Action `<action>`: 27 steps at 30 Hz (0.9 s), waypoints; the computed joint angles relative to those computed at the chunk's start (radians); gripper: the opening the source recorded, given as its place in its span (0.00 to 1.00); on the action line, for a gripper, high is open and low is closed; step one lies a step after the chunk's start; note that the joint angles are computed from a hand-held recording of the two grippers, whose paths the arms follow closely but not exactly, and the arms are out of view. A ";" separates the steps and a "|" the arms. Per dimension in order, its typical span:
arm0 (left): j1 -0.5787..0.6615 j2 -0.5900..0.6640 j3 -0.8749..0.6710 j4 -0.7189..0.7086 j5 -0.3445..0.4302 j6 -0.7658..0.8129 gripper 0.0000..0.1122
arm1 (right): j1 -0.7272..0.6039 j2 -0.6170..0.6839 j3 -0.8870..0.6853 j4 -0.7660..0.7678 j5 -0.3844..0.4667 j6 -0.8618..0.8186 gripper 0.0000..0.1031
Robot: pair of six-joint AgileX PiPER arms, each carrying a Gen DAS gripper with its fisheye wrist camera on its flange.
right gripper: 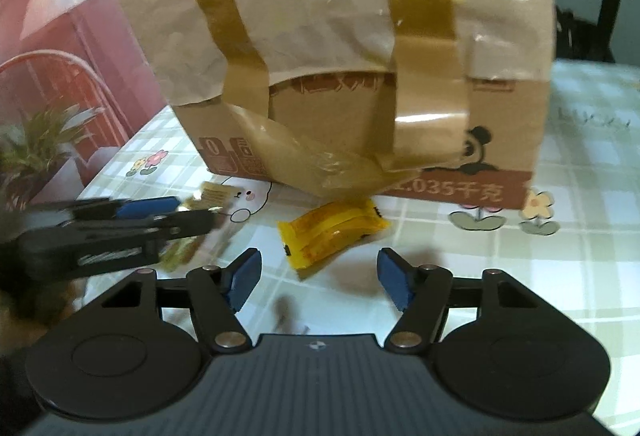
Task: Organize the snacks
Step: 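Grasp the gold foil packet with the left tool while the right tool grasps the yellow packet, then lift both packets over the box and open both tools to release them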
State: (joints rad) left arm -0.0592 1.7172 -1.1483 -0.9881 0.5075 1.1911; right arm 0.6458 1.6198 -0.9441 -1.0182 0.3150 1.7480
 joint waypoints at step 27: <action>0.096 -0.064 0.100 -0.209 0.029 0.125 0.44 | 0.128 0.246 -0.275 -0.035 0.365 -0.044 0.41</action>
State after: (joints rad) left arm 0.0364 1.6532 -1.0481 -1.1968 0.5368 1.3160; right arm 0.7738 1.8663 -1.2187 -1.0532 0.6800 1.7039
